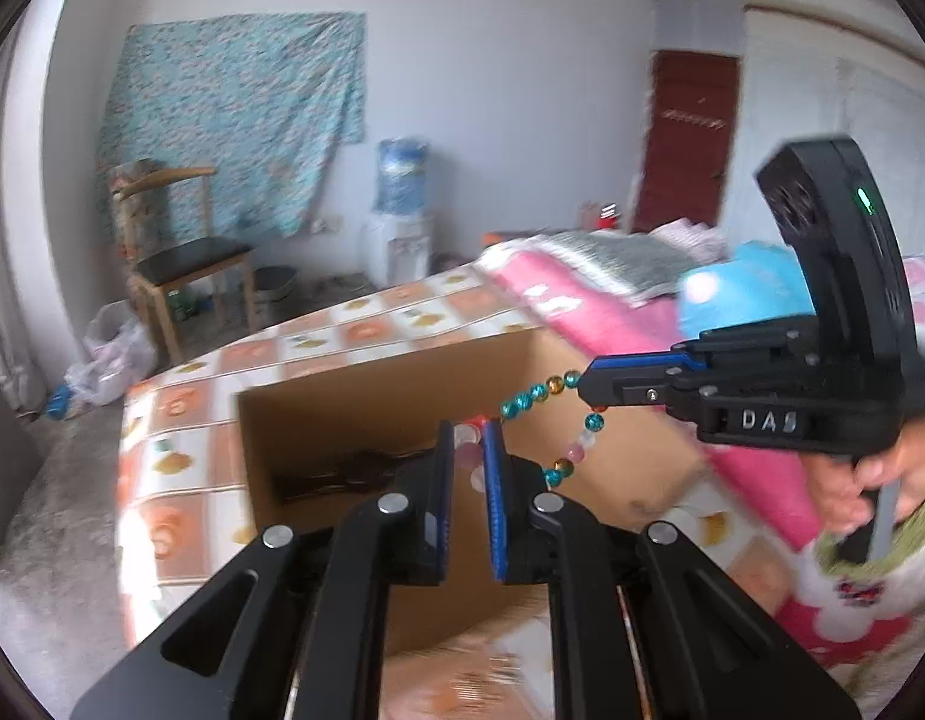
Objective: Organize jewelry
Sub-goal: 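Lift the beaded bracelet with the right gripper and carry it over the box, then lower the bracelet into the box and open the right gripper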
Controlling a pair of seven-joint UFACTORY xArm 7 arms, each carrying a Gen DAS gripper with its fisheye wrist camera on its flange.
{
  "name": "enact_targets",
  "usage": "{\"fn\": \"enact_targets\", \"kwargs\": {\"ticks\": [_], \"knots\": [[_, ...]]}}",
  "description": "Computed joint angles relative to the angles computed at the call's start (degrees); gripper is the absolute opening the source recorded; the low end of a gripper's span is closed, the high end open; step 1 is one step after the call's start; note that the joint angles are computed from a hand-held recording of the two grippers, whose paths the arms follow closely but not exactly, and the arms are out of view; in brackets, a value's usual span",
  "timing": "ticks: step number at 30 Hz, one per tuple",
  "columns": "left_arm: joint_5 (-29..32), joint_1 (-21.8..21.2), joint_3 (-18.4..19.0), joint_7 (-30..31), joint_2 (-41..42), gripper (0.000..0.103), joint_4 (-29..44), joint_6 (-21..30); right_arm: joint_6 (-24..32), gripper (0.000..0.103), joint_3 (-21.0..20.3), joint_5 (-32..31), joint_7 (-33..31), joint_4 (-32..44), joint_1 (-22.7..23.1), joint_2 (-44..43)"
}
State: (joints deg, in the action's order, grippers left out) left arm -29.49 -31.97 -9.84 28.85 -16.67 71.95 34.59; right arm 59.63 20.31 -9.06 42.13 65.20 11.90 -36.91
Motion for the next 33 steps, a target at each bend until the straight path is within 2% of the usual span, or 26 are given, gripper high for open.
{"fn": "enact_targets", "kwargs": {"ticks": [3, 6, 8, 11, 16, 20, 22, 24, 30, 32, 33], "knots": [[7.24, 3.11, -1.1, -3.68, 5.99, 0.009, 5.13, 3.41, -1.67, 0.007, -6.75, 8.5, -6.06, 2.69, 3.6, 9.14], [13.66, 5.02, -2.07, -6.38, 10.67, 0.009, 9.05, 7.15, 0.48, 0.007, -10.38, 15.17, -10.28, 6.45, 5.3, 16.67], [17.75, 5.4, -2.87, -7.58, 13.43, 0.009, 11.25, 9.53, 3.2, 0.007, -11.52, 17.87, -12.39, 9.62, 5.52, 21.55], [21.74, 5.31, -3.5, -7.31, 14.47, 0.009, 11.07, 10.51, 6.16, 0.007, -11.92, 20.07, -13.57, 12.38, 5.37, 25.99], [26.36, 4.67, -4.15, -7.13, 15.59, 0.01, 11.63, 12.43, 9.11, 0.008, -12.06, 22.36, -14.53, 13.59, 5.17, 28.82], [25.61, 4.91, -3.72, -7.41, 15.62, 0.01, 11.66, 12.23, 8.98, 0.015, -12.47, 24.79, -14.7, 11.64, 4.78, 28.47], [24.46, 5.27, -3.38, -7.94, 15.31, 0.01, 11.54, 11.95, 8.47, 0.032, -12.62, 25.31, -14.23, 10.0, 4.49, 27.42], [23.08, 5.6, -3.11, -8.47, 14.63, 0.01, 11.41, 11.71, 7.93, 0.038, -12.31, 23.7, -13.03, 8.69, 4.18, 25.92], [15.42, 6.91, -1.43, -8.1, 9.98, 0.01, 8.92, 9.34, 3.54, 0.044, -11.88, 21.8, -9.83, 3.72, 3.62, 17.19], [11.51, 7.25, -0.41, -7.37, 7.51, 0.011, 7.46, 8.59, 2.74, 0.049, -11.01, 19.87, -7.74, 2.17, 3.21, 12.88], [10.09, 7.34, 0.01, -7.05, 6.87, 0.015, 7.23, 8.4, 2.42, 0.054, -10.3, 18.33, -6.75, 1.49, 2.94, 10.28]]}}
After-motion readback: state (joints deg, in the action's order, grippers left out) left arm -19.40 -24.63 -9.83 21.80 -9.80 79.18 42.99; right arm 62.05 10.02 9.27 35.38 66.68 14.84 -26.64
